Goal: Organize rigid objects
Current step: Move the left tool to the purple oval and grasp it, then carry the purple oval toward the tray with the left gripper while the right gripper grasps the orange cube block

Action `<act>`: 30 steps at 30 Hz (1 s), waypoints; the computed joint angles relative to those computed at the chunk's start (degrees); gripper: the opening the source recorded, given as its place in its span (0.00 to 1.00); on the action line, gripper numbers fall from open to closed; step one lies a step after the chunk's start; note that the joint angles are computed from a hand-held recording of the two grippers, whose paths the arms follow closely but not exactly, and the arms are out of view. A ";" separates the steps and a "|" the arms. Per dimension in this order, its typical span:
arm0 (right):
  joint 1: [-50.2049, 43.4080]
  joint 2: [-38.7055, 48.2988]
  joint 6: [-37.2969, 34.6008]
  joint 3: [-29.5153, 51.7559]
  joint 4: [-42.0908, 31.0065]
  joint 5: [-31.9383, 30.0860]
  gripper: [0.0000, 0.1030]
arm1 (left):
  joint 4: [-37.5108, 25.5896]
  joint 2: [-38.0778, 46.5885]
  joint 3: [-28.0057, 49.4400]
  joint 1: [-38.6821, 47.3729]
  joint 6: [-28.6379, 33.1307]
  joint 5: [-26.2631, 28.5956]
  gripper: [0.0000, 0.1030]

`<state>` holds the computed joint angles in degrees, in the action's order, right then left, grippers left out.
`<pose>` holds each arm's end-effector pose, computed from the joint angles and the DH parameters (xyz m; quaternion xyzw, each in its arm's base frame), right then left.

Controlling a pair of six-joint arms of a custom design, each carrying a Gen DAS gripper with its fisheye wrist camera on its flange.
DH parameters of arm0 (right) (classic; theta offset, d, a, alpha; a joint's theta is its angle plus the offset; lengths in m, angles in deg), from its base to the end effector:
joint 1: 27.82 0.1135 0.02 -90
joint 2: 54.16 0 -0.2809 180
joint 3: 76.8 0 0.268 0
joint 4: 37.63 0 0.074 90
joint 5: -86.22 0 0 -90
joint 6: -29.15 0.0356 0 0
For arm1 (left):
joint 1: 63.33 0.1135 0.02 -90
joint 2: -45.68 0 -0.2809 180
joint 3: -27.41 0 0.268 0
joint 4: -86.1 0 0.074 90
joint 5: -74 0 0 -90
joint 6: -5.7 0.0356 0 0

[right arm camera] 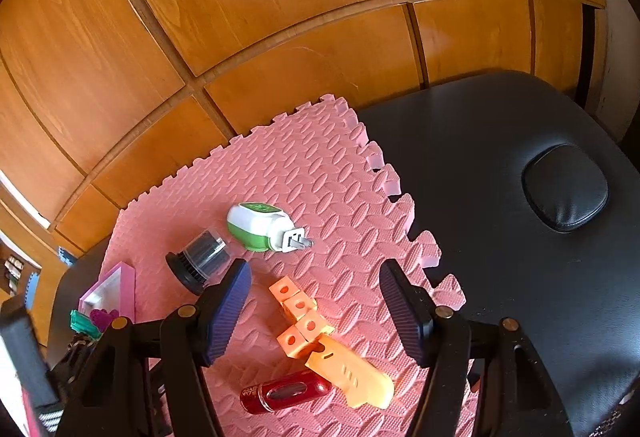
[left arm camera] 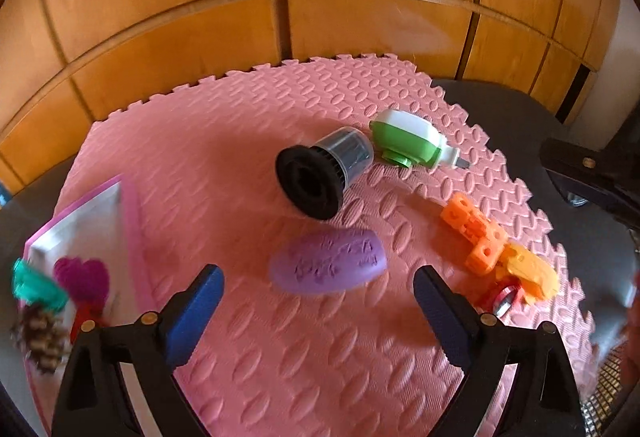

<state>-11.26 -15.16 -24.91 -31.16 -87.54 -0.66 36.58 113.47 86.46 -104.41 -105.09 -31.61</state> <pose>0.1421 0.0402 0.2462 0.1651 0.9027 0.1529 0.3666 0.1839 -0.1476 0.2407 0.1313 0.9446 -0.0272 0.2995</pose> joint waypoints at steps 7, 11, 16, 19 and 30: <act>-0.38 0.66 -0.34 -0.20 0.73 -0.67 0.66 | 6.01 8.44 0.75 5.06 2.19 6.00 0.71; -0.74 1.04 -0.58 -0.37 1.02 -0.57 0.66 | 7.19 7.78 -1.02 2.24 1.96 2.08 0.71; -2.74 0.55 -0.63 -0.79 1.07 -1.65 0.66 | 5.86 2.30 -4.86 -0.82 -1.85 0.83 0.70; -5.63 -0.14 -0.78 -1.21 0.85 -3.97 0.66 | 4.52 -1.90 -7.65 -4.63 -6.53 -1.96 0.65; -7.55 -0.03 -0.69 -1.56 0.32 -6.12 0.66 | 8.46 -10.98 -15.77 -7.83 -9.08 -3.16 0.44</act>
<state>-18.81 -15.19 -25.60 -32.72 -87.22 -6.78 45.03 102.49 70.69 -112.24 -114.17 -34.78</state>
